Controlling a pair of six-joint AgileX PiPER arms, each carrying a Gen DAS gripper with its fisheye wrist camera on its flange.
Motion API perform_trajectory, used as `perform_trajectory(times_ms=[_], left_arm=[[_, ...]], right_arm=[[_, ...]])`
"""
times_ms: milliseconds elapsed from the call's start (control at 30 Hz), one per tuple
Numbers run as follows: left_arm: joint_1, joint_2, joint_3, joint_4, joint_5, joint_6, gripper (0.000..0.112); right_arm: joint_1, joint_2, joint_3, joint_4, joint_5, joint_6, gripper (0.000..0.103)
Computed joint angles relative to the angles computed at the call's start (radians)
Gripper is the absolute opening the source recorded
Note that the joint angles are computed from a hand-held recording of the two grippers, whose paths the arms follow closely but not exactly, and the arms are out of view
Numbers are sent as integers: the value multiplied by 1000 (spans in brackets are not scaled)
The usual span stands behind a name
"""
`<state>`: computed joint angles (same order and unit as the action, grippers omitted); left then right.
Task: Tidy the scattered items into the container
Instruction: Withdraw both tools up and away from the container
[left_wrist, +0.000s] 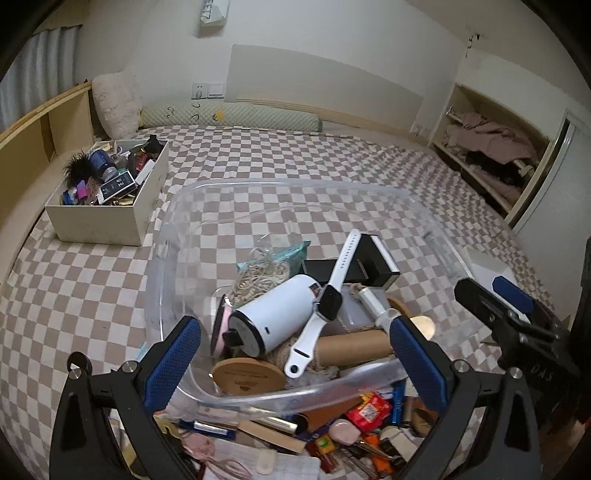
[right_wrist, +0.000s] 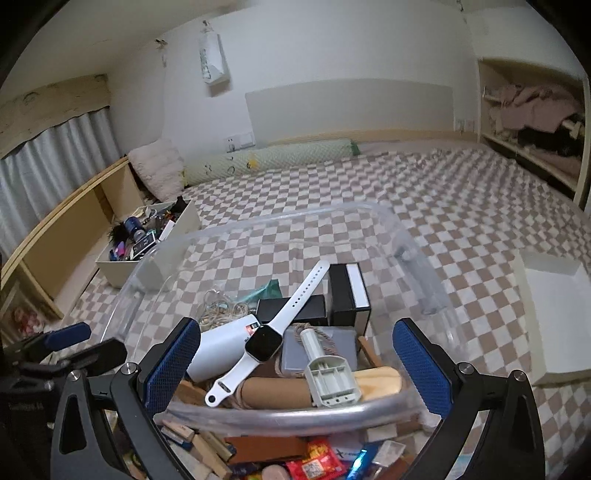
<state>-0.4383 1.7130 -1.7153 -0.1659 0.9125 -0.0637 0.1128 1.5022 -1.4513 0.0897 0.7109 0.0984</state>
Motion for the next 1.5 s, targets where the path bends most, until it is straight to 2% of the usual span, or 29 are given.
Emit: perform_trajectory(times_ms=[233,533,700,900,1033,1167,1500], left_arm=[[-77,-110,107,179,-57,-138,103],[-61,-237,258,134,-117,-156,103],[-38,-287,320,85,-106,-132,103],[-71,-349,385,160,-124,-156,103],[-53,-393,430,96,-130,-129,103],[-58,-422,455,79,-135,-130,103],[-83,-451,511,131,-135,-143,103]], right_arm=[[-17,-107,82,1,-14,-54,103],[-48,-249,203,-5,-30,-108,103],[-37,-313,269,-48,-44,-119,103],[-28,-381,350,-27,-62,-170,103],[-48,-420,401,22,-80,-210,103],[-65,-442,420,72,-54,-277,103],[-127,-498,479,180,-39,-417,103]])
